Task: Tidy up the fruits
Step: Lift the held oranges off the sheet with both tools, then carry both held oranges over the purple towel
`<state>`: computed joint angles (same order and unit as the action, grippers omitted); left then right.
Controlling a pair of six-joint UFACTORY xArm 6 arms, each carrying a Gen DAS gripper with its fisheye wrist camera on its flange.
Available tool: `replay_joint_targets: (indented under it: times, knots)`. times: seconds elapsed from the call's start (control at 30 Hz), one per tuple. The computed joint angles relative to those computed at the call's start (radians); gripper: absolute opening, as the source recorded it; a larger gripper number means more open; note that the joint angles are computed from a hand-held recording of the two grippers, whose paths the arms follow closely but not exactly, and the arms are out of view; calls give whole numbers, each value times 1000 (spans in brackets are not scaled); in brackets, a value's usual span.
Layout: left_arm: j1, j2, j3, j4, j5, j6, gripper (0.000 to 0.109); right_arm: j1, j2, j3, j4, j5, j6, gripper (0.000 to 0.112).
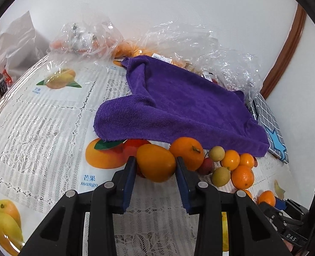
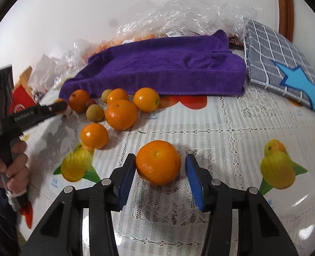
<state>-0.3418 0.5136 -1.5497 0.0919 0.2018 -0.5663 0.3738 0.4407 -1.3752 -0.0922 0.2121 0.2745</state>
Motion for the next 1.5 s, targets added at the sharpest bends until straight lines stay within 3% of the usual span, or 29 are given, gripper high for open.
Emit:
replay_joint_targets:
  times: [0.13,0.33,0.5,0.57,0.67,0.93,1.1,1.27,1.5]
  knots:
    - [-1,6,-11,-3,10,7,35,-3,0,-3,-116,6,87,40]
    - [-2,31,-57,-82,71,68,35,-4,5,-11,-84,17,72,41]
    - [-5,38,-74,0,100,16,35,-1,20,-39,-211,44,163,41]
    - [-4,32,-62,-19,86,27,35,-1,20,-41,-244,47,186,40]
    - [-5,26,-48,-26,52,16,35,-5,12,-23,-186,24,147,40]
    - [12,-18,17,183,-62,-165,35,-18,-23,-3,-248,-7,231,40]
    - [27,-26,-1,289,-60,-275,35,-31,-27,-43,-267,2,251,40]
    - [26,-4,-104,263,-16,-219,35,-51,21,-180,-247,49,228,40]
    - [19,153,-459,274,166,-171,35,-79,158,-452,-186,106,184,40]
